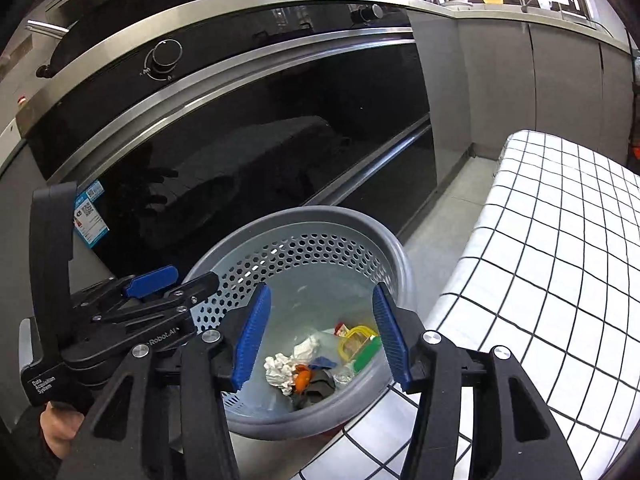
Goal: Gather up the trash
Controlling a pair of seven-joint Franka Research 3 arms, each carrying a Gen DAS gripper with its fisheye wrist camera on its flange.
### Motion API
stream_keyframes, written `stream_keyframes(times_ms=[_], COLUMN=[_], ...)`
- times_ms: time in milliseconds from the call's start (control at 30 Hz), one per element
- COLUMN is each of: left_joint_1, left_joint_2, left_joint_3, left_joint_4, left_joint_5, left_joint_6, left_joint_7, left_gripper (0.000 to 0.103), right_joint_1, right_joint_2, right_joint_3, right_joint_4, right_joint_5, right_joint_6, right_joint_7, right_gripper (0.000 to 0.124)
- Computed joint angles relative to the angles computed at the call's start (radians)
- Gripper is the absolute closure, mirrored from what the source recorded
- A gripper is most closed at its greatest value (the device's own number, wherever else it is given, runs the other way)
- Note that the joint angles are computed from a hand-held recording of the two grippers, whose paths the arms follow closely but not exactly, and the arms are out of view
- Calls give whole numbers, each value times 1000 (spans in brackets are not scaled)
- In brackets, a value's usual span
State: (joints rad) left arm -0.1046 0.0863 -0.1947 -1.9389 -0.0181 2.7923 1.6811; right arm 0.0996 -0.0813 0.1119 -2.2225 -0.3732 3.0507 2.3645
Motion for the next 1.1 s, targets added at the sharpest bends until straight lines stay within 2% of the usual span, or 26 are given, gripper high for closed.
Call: stream_keyframes(times_ms=[333, 633, 867, 1100], left_joint_1=[-2, -2, -3, -6], left_joint_2=[-6, -17, -22, -29], left_joint_3=[1, 2, 4, 12], left_joint_4=[-13, -30, -38, -50], left_joint_5=[11, 8, 8, 56], left_joint_6=[17, 43, 58, 86], left_joint_7=[-13, -18, -22, -60], left_gripper=[41, 30, 20, 12], right_joint_1=[-13, -35, -31, -34], right_joint_2=[-7, -17, -20, -25], right_joint_3=[9, 18, 15, 18], right_joint_4=[2, 0, 3, 14], right_joint_5=[-89, -212, -236, -323], right_joint_6=[-32, -49, -70, -98], right_joint_7=[69, 192, 231, 315], right_gripper=[70, 62, 61, 58])
